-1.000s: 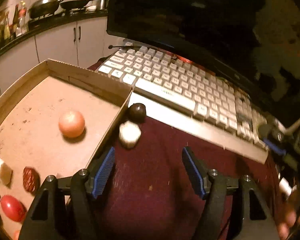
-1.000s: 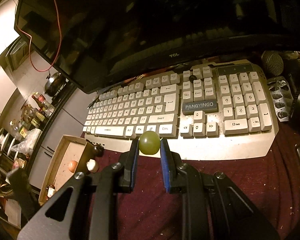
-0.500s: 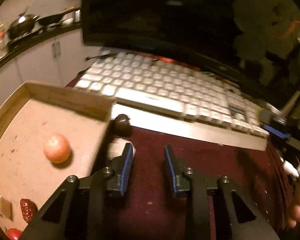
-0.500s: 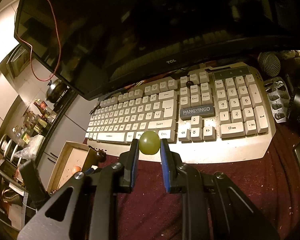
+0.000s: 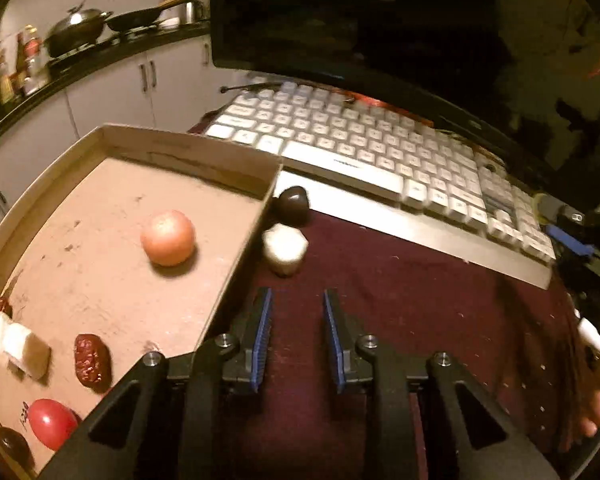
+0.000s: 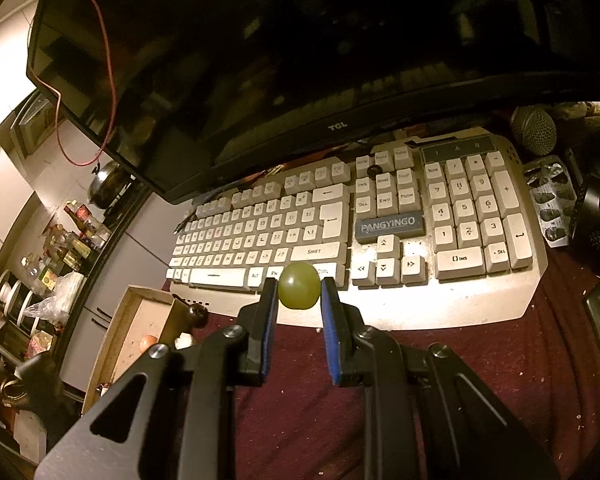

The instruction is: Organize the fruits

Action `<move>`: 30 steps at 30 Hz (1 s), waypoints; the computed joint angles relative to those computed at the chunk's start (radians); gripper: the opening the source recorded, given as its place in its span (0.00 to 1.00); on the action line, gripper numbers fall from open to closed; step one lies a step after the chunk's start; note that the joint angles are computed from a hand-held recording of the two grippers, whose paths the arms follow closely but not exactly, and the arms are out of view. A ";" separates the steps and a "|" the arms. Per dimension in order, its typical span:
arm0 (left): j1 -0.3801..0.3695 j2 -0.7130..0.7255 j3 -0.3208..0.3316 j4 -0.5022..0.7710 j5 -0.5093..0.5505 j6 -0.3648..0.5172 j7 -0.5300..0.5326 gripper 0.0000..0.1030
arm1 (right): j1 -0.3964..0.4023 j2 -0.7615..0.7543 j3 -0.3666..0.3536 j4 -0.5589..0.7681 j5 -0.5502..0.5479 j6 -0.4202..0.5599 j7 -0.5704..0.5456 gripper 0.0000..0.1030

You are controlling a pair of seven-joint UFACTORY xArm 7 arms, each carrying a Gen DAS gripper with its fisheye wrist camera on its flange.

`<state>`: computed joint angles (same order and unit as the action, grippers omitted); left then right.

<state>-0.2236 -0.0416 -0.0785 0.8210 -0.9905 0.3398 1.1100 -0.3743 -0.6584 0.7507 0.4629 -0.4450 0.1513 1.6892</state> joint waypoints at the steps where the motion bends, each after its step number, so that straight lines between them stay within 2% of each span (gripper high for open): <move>1: -0.001 0.003 -0.003 0.001 0.005 -0.009 -0.007 0.28 | -0.005 -0.004 0.006 0.001 -0.002 0.000 0.005 0.22; 3: -0.008 0.022 -0.012 0.016 0.010 -0.046 -0.031 0.32 | -0.011 -0.018 0.013 -0.002 -0.004 -0.004 0.011 0.22; 5: -0.011 0.042 -0.023 0.036 0.053 -0.046 -0.066 0.37 | -0.014 -0.023 0.019 -0.005 -0.001 -0.007 0.016 0.22; 7: -0.015 0.071 -0.037 0.062 0.118 -0.056 -0.119 0.49 | -0.016 -0.025 0.019 -0.008 0.004 -0.011 0.018 0.22; 9: -0.013 0.077 -0.050 0.071 0.134 -0.041 -0.121 0.59 | -0.019 -0.037 0.021 -0.012 0.008 -0.011 0.021 0.22; 10: -0.011 0.080 -0.053 0.078 0.144 -0.029 -0.136 0.61 | -0.019 -0.044 0.022 -0.014 0.011 -0.011 0.023 0.22; 13: 0.024 0.061 -0.039 0.103 0.078 0.153 -0.091 0.61 | -0.024 -0.061 0.027 -0.020 0.017 -0.014 0.026 0.22; 17: 0.044 0.002 0.001 0.053 -0.058 0.235 0.080 0.61 | -0.021 -0.065 0.025 -0.023 0.025 -0.010 0.018 0.22; 20: 0.041 0.001 0.007 0.037 -0.108 0.176 0.120 0.61 | -0.020 -0.060 0.022 -0.020 0.030 -0.008 0.015 0.22; 21: 0.042 0.008 0.009 0.047 -0.118 0.185 0.119 0.61 | -0.022 -0.061 0.024 -0.020 0.031 -0.009 0.017 0.22; 26: 0.018 0.028 -0.016 0.055 -0.115 0.108 0.142 0.61 | -0.040 -0.063 0.042 -0.016 0.030 -0.015 0.024 0.22; 30: 0.040 0.054 -0.004 0.113 -0.029 0.241 0.041 0.61 | -0.041 -0.078 0.039 -0.028 0.039 -0.021 0.030 0.22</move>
